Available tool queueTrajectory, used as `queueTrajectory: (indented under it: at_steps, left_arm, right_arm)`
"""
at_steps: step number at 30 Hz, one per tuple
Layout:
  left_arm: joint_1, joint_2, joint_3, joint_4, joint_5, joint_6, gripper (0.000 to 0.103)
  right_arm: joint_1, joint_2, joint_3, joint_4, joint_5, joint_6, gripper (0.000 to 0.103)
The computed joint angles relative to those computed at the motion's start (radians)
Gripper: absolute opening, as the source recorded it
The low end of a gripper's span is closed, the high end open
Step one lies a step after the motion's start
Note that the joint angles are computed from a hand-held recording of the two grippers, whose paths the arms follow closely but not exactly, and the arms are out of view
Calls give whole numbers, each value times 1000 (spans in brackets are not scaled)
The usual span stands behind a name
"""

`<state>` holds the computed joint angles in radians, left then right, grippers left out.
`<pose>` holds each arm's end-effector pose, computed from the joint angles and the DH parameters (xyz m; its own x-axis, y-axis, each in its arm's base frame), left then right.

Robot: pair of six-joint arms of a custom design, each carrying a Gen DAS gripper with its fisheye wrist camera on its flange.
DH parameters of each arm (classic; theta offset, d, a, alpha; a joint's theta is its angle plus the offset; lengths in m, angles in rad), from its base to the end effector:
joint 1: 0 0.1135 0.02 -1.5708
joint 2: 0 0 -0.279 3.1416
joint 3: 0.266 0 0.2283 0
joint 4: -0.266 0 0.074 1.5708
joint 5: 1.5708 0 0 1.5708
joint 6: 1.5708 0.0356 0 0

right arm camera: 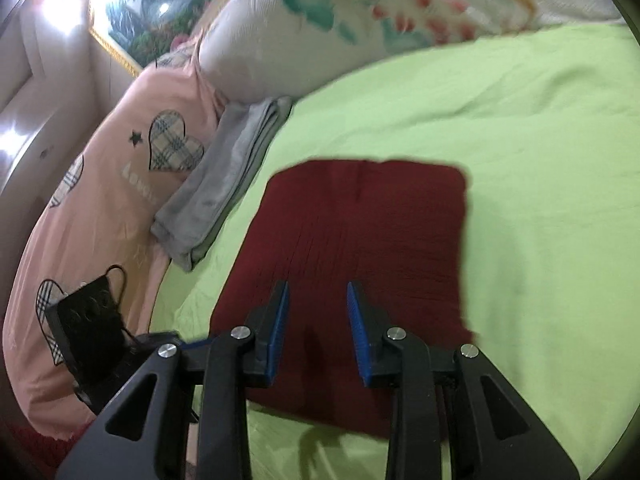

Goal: Fold large clothes

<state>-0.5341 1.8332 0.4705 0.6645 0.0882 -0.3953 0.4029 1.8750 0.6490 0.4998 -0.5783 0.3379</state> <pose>0.2398 -0.1455 0.1095 -0.7283 -0.0149 -0.6851 0.3085 0.8856 -0.3472 0.2795 0.1403 0.1237 -0.8098 -0.0434 -0.5851 -0.4620 0.6619 0.5903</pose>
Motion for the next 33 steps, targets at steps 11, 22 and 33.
queueTrajectory:
  at_steps: [11, 22, 33]
  left_arm:
    - [-25, 245, 157, 3, -12, -26, 1]
    - [-28, -8, -31, 23, 12, -78, 6]
    - [157, 79, 194, -171, -12, -105, 16]
  right_arm:
    - [-71, 213, 75, 39, 36, 31, 0]
    - [-48, 69, 52, -47, 45, 24, 6]
    - [47, 273, 459, -319, 188, 33, 32]
